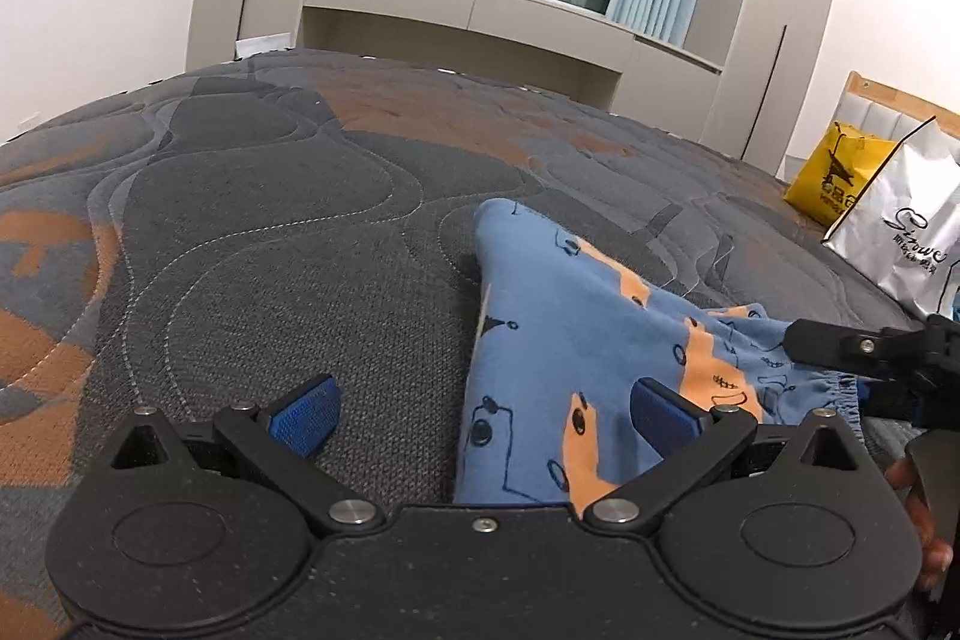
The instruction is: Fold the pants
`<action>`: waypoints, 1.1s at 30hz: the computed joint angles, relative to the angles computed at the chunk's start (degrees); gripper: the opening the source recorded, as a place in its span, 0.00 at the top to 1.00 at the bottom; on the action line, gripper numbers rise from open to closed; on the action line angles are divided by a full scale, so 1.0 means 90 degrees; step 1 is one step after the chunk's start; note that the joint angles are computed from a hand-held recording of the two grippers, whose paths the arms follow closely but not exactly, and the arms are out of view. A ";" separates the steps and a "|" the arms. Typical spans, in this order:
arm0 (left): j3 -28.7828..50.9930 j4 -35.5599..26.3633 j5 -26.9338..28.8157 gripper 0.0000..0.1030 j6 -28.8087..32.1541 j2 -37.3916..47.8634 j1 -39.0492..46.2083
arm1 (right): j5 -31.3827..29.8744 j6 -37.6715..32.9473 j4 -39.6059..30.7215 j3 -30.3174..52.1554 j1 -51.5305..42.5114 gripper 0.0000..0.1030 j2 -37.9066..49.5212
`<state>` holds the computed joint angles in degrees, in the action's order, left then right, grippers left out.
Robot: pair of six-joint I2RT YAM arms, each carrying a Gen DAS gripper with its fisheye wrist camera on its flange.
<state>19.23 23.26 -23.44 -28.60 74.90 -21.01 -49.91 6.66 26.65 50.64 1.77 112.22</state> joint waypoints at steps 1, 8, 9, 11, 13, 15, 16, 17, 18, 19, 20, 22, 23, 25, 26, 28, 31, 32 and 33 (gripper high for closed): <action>-0.0018 0.0132 0.0047 0.00 0.0002 0.0060 0.0017 | -0.0211 0.0136 0.0202 -0.0029 -0.0061 0.00 0.0089; -0.0199 0.0800 0.0549 0.00 0.0075 0.0214 0.0151 | -0.0441 0.0238 0.0431 -0.0104 -0.0095 0.00 0.0111; -0.0201 0.0819 0.0584 0.00 0.0052 0.0228 0.0174 | -0.0449 0.0253 0.0457 -0.0112 -0.0099 0.00 0.0111; -0.0187 0.0840 0.0703 0.00 -0.0002 0.0281 0.0255 | -0.0508 0.0330 0.0543 -0.0129 -0.0130 0.00 0.0132; -0.0193 0.0855 0.0739 0.00 -0.0013 0.0298 0.0271 | -0.0511 0.0349 0.0588 -0.0145 -0.0141 0.00 0.0153; -0.0199 0.0861 0.0725 0.00 0.0005 0.0310 0.0258 | -0.0370 0.0255 0.0521 -0.0154 -0.0074 0.00 0.0116; -0.0189 0.0855 0.0706 0.00 0.0014 0.0325 0.0246 | -0.0292 0.0182 0.0473 -0.0168 -0.0042 0.00 0.0081; -0.0189 0.0845 0.0688 0.00 0.0023 0.0325 0.0236 | -0.0224 0.0119 0.0442 -0.0187 -0.0014 0.00 0.0049; -0.0182 0.0834 0.0671 0.00 0.0033 0.0334 0.0227 | -0.0187 0.0087 0.0424 -0.0200 0.0001 0.00 0.0028; -0.0172 0.0828 0.0655 0.00 0.0038 0.0346 0.0216 | -0.0182 0.0091 0.0429 -0.0206 0.0005 0.00 0.0025; -0.0171 0.0824 0.0644 0.00 0.0042 0.0347 0.0208 | -0.0198 0.0116 0.0448 -0.0207 -0.0001 0.00 0.0033; -0.0169 0.0834 0.0636 0.00 0.0048 0.0351 0.0203 | -0.0240 0.0175 0.0497 -0.0208 -0.0019 0.00 0.0057; -0.0179 0.0843 0.0624 0.00 0.0038 0.0343 0.0188 | -0.0245 0.0195 0.0516 -0.0206 -0.0017 0.00 0.0067; -0.0220 0.0913 0.0648 0.00 0.0027 0.0338 0.0203 | -0.0223 0.0211 0.0547 -0.0215 0.0003 0.00 0.0074; -0.0246 0.0955 0.0675 0.00 0.0020 0.0331 0.0221 | -0.0239 0.0198 0.0532 -0.0209 -0.0012 0.00 0.0076; -0.0337 0.1095 0.0759 0.00 -0.0012 0.0298 0.0276 | -0.0270 0.0235 0.0554 -0.0202 -0.0022 0.00 0.0091; -0.0683 0.1733 0.1027 0.01 -0.0142 0.0255 0.0467 | -0.0432 0.0350 0.0666 -0.0191 -0.0112 0.01 0.0166; -0.0826 0.2034 0.1131 0.01 -0.0254 0.0260 0.0558 | -0.0492 0.0419 0.0733 -0.0192 -0.0142 0.01 0.0195; -0.1016 0.2454 0.1291 0.01 -0.0422 0.0306 0.0694 | -0.0546 0.0484 0.0802 -0.0197 -0.0170 0.01 0.0219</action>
